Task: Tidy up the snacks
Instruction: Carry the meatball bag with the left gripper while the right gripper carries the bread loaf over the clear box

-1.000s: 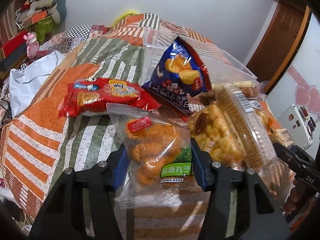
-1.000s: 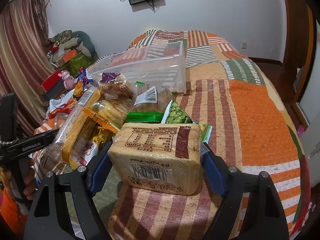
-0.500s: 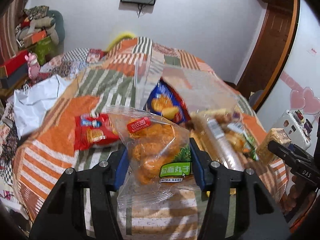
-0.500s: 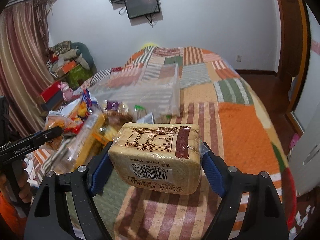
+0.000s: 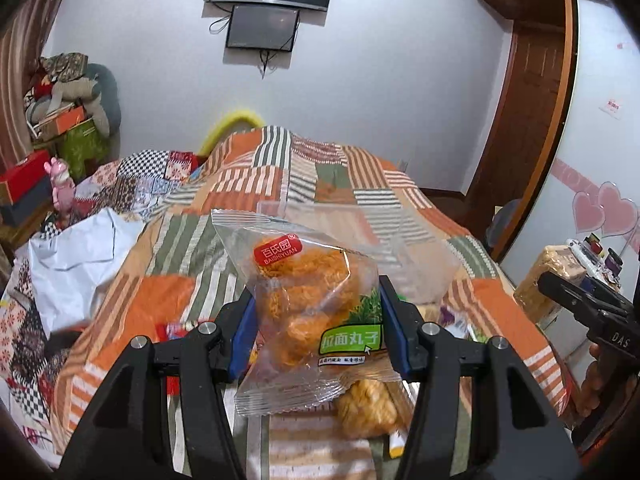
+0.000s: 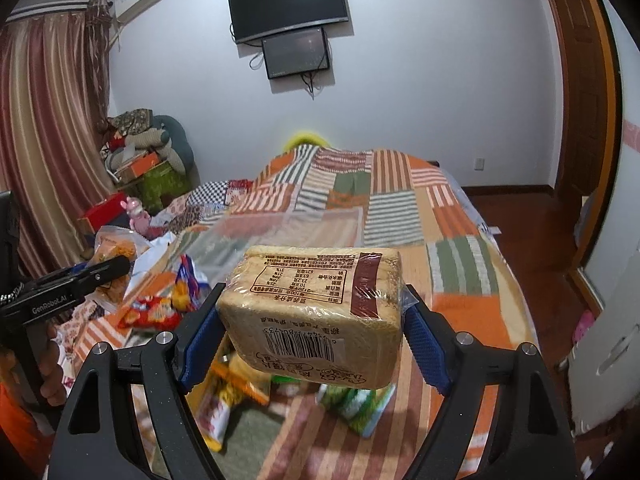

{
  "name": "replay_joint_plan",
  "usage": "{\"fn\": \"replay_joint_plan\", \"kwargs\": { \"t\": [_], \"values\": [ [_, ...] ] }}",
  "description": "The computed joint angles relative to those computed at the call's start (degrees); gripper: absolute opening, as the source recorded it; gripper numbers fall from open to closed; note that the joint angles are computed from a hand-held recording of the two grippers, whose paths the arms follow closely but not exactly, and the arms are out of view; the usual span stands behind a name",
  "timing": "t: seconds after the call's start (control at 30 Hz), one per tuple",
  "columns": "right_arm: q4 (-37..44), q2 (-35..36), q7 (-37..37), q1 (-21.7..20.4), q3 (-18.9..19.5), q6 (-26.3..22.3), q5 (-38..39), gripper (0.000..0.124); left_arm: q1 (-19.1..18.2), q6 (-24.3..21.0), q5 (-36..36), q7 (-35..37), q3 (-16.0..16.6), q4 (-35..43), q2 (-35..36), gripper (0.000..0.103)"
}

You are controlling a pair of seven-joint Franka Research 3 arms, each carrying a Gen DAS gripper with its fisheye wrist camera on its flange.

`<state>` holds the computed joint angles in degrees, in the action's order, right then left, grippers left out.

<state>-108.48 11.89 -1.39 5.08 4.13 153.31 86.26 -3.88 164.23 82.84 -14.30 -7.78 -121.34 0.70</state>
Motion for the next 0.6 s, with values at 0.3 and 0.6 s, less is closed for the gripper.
{"fn": "replay_joint_plan", "kwargs": {
  "t": [0.3, 0.6],
  "values": [
    [5.0, 2.4, -1.9, 0.5, 1.2, 1.2, 1.6, 0.08, -0.3, -0.4, -0.6, 3.8, 0.9, 5.9, 3.5, 0.055],
    [10.6, 6.6, 1.1, 0.6, 2.8, 1.6, -1.1, 0.08, -1.1, -1.2, -4.3, 10.0, 2.5, 11.1, 8.1, 0.055]
  ]
}}
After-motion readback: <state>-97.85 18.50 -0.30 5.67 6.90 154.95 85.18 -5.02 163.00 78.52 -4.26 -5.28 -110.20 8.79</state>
